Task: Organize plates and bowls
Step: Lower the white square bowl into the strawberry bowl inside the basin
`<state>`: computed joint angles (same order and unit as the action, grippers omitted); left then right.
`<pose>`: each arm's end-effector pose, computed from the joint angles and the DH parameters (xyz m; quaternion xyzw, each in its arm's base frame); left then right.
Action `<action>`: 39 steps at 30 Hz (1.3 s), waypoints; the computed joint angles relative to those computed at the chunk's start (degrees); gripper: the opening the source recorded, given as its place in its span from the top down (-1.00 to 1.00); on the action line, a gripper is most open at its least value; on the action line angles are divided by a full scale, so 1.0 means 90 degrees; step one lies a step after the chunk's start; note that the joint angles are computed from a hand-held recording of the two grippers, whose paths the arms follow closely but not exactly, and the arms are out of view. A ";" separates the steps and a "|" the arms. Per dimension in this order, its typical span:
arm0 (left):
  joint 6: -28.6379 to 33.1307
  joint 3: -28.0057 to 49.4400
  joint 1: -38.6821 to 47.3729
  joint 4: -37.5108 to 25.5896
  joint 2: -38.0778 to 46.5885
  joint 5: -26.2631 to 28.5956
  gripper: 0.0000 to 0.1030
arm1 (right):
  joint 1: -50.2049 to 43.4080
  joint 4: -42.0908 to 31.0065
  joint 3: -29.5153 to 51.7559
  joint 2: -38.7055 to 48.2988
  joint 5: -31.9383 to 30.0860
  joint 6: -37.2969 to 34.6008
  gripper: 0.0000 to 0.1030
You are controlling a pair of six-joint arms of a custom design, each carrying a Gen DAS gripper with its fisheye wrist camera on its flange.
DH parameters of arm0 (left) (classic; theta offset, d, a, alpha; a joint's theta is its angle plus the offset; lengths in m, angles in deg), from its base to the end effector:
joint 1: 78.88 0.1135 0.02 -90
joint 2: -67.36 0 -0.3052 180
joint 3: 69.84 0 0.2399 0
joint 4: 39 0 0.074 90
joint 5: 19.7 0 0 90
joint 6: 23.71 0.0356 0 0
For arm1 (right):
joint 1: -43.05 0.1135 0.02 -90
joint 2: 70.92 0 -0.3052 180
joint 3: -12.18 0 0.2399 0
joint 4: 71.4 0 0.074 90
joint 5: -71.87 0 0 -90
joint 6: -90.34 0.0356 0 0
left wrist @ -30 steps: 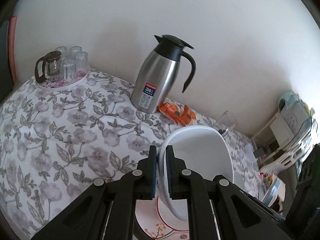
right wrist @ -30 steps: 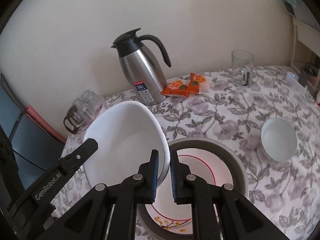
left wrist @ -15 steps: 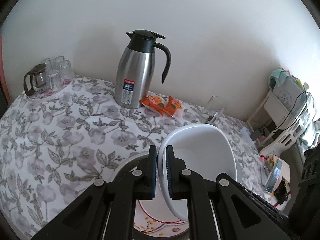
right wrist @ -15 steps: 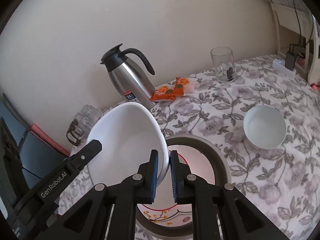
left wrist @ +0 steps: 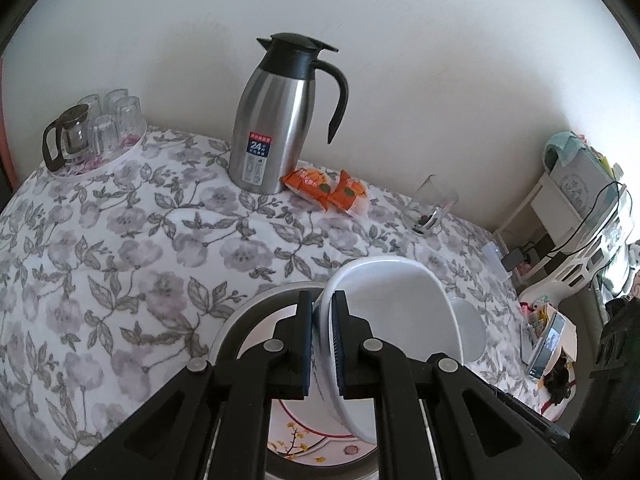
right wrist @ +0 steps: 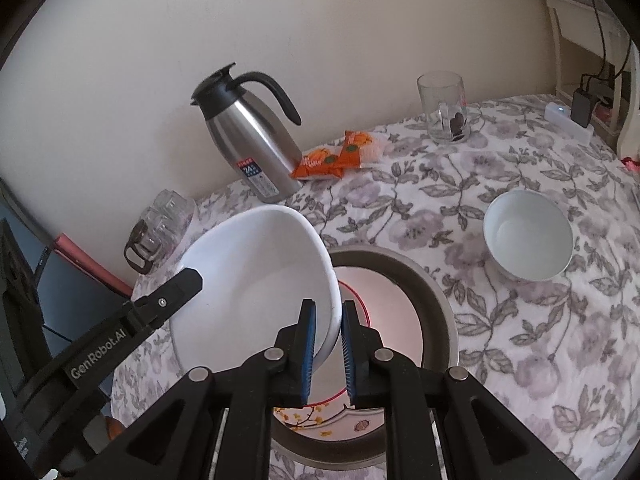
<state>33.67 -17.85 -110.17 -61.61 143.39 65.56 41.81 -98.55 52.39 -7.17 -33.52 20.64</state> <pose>0.2071 -0.1224 0.2323 -0.0260 0.9283 -0.1627 0.3334 0.1737 0.0057 0.2076 0.1301 0.9252 0.1795 0.3078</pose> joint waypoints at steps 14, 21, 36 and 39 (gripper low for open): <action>-0.0068 0.0007 0.0270 -0.0059 0.0577 0.0399 0.83 | 0.0138 0.0141 -0.0068 0.0499 0.0125 0.0007 0.73; -0.0116 0.0020 0.0286 -0.0051 0.0870 0.0458 0.83 | 0.0185 0.0156 -0.0062 0.0575 0.0194 -0.0005 0.73; -0.0197 -0.0031 0.0386 0.0134 0.1261 0.0646 0.83 | 0.0104 0.0341 -0.0131 0.0839 0.0124 -0.0092 0.73; -0.0183 -0.0039 0.0406 0.0157 0.1265 0.0657 0.83 | 0.0118 0.0353 -0.0129 0.0844 0.0138 -0.0111 0.73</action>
<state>32.03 -18.20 -106.51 -60.20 154.78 71.48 42.87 -95.38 51.23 0.42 -32.28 19.64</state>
